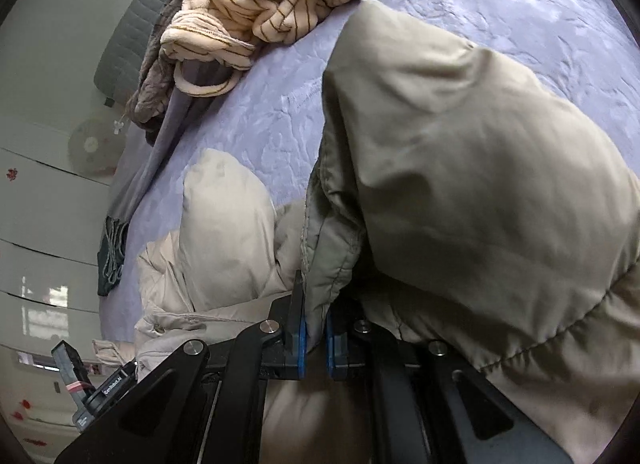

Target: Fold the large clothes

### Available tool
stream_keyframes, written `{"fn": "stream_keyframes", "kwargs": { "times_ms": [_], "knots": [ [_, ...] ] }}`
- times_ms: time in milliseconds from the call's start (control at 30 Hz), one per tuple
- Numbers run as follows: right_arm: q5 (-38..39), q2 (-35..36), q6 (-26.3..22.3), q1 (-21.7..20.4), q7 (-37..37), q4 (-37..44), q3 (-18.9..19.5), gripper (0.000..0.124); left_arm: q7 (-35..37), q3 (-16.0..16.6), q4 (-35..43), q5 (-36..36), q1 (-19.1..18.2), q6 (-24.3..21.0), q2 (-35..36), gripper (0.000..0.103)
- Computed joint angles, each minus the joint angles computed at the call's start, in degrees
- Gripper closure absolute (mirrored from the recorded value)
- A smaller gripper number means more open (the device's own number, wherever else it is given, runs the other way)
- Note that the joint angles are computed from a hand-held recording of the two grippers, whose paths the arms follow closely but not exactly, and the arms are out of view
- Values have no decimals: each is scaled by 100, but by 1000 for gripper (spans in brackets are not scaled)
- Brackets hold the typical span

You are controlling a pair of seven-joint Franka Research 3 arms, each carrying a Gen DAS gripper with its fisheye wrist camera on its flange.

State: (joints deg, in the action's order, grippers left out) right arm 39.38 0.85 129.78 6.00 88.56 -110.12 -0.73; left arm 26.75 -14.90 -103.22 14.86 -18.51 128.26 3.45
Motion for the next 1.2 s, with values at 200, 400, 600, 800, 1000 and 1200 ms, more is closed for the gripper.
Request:
{"fn": "stream_keyframes", "kwargs": {
  "times_ms": [200,400,600,800,1000,1200],
  "knots": [
    [22,-208,-356,-72,-122,94,-77,92,-47,-59,-303,318,-31,186,-607,25],
    [190,-605,-561,-73,-481,32,-147,58,-271,-243,-156,1121,-96,-326,-880,16],
    [-159,-580,-633,264,-1154,-136,103,109,385,-240,130,397,-252,701,-140,66],
    [-574,-273,353,549,-1220,-345,278,113,169,-82,985,1201,-665,165,931,66],
    [-257,362,-139,389,-1035,384,179,124,376,82,1240,1039,-595,38,1130,66],
    [-1674,156,92,157,-498,446,-35,124,-140,238,415,1947,-477,-905,221,66]
  ]
}}
